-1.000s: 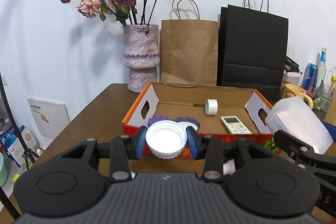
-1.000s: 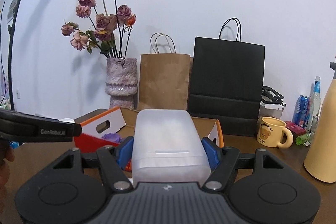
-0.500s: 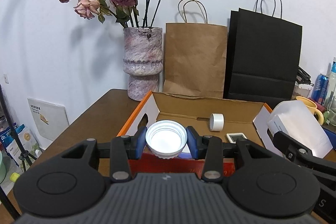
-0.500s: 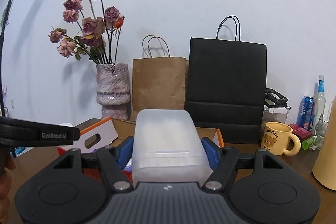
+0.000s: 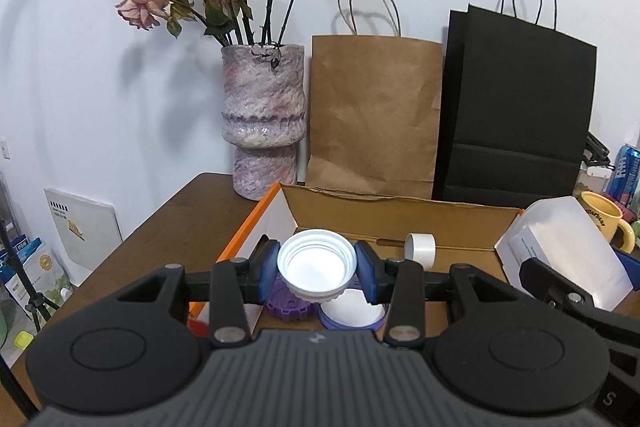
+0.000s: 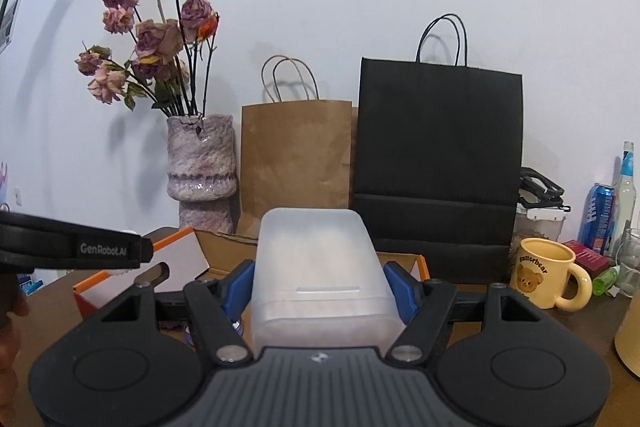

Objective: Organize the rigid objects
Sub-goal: 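Lower into the box and open left gripper while right gripper releases the container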

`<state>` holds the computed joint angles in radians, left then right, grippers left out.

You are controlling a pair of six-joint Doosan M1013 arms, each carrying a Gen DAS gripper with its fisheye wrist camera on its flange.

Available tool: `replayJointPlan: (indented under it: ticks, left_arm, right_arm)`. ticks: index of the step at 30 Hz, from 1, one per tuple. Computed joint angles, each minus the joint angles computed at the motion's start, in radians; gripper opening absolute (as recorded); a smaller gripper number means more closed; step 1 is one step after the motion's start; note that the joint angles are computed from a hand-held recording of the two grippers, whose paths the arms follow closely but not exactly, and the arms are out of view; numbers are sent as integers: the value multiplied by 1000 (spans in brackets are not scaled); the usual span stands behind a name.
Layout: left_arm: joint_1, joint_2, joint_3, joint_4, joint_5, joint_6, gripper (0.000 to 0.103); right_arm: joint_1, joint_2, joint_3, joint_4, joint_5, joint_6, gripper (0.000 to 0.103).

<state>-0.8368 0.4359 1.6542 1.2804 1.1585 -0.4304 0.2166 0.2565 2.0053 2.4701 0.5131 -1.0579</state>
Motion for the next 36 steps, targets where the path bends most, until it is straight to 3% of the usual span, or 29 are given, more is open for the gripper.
replayJointPlan:
  ticks: [16,26,28,30,31,33,36]
  left_arm:
    - [62,37,-40,-31,-42,78,42]
    - [81,55,-53,-41,-69,130,42]
    - [80,56,-52,-40,-69,133,49]
    - [75,56,-49,-24,-56,120,78]
    - [73,58,-50,-18,-47,117,86]
    - [66,60,-47,7,-24,100,103]
    - [63,61,-48,22,-13,95,103]
  right_arm:
    - [17,78,-97,-58,-59,30,68]
    - [19,106,-137,-186,-105,128,69]
    - [18,110,-145,-252,-120,190,69]
    - [19,112,-148,-252,-136,199,80]
    - [21,112,-146,-222,-143,175,98]
    - [20,111,-140,-170,-133,126,103]
    - [18,112,-142,-190,-139,146,103]
